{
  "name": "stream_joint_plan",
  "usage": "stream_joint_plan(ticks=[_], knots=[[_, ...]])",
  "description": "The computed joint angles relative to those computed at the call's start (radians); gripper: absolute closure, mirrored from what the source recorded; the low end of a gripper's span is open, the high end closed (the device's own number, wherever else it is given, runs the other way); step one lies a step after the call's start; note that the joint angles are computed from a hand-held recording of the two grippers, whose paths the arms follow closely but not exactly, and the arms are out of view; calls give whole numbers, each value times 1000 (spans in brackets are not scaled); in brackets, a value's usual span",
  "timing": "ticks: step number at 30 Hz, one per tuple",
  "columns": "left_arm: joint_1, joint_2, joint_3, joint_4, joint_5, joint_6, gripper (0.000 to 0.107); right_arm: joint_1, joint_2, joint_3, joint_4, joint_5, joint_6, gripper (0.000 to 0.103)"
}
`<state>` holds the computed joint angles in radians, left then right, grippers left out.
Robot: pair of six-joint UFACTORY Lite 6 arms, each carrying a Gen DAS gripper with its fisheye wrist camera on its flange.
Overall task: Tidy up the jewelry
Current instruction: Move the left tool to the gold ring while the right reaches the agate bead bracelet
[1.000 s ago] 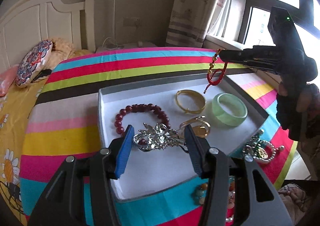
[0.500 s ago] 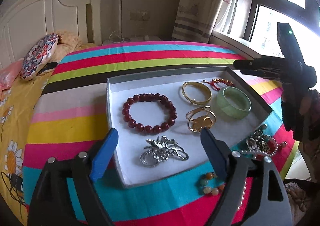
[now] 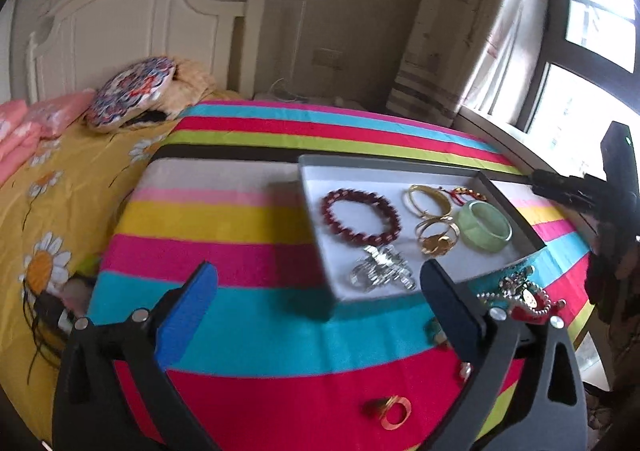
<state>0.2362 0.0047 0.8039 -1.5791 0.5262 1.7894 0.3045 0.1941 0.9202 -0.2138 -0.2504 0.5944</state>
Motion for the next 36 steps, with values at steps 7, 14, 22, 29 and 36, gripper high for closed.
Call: stream_joint_plan(ticks=[7,14,22,29,36], knots=[[124,-73,-119,40,100,27,7,37,-77,-136,162,-29,-166,42],[85,-291,-339,-19,88,210,7,137,-125,-220,372,-57,-397,42],[-105,-406,-523,-248,-55,544,7,258,-74,-233,568,-83,-650,42],[-58,-309,-483,-255,25,546,7,406,-46,-205,762,-131,-908,44],[-60,-250,-461,-268,42,558,19,449,91,-48,524,-17,-711,68]])
